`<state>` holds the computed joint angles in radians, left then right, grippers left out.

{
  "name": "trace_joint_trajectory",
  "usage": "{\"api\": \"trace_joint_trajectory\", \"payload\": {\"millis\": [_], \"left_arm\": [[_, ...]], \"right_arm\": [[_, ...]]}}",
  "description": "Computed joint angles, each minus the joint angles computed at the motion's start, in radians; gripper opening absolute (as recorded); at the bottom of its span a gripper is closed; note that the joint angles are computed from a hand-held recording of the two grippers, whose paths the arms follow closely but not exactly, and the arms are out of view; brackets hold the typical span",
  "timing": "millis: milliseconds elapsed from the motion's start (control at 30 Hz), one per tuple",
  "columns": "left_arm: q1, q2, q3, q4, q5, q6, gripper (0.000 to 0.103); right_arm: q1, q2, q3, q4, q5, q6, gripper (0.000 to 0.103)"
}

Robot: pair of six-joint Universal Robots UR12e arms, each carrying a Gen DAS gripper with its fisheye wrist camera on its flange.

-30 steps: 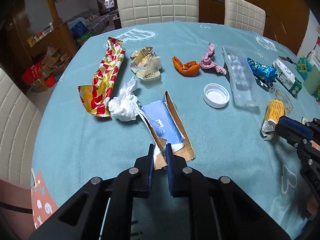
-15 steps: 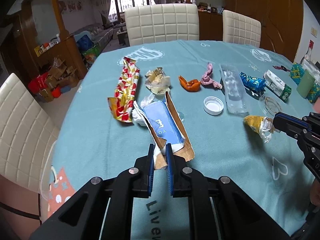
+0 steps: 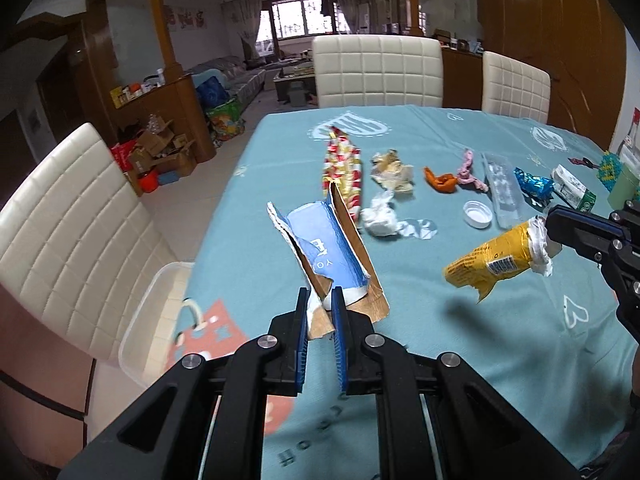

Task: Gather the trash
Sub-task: 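Carry the medicine box over the bin and release it from the left tool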

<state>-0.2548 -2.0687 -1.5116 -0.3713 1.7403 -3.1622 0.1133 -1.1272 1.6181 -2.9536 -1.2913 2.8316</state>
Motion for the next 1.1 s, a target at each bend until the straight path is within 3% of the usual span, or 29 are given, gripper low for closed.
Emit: {"api": "trace_joint_trajectory", "payload": {"millis": [533,1100], "left_arm": [[0.093,0.082,-0.134,0.062,0.093,-0.052,0.011],[0.178,0.040,-0.106,0.029,0.133,-0.090,0.011]], "right_arm": [[0.123,0.093,-0.165,0.050,0.033,-0.116,0.001],[0.193,0.259,-0.433,0.229,0.086,-0.178,0.001]]}}
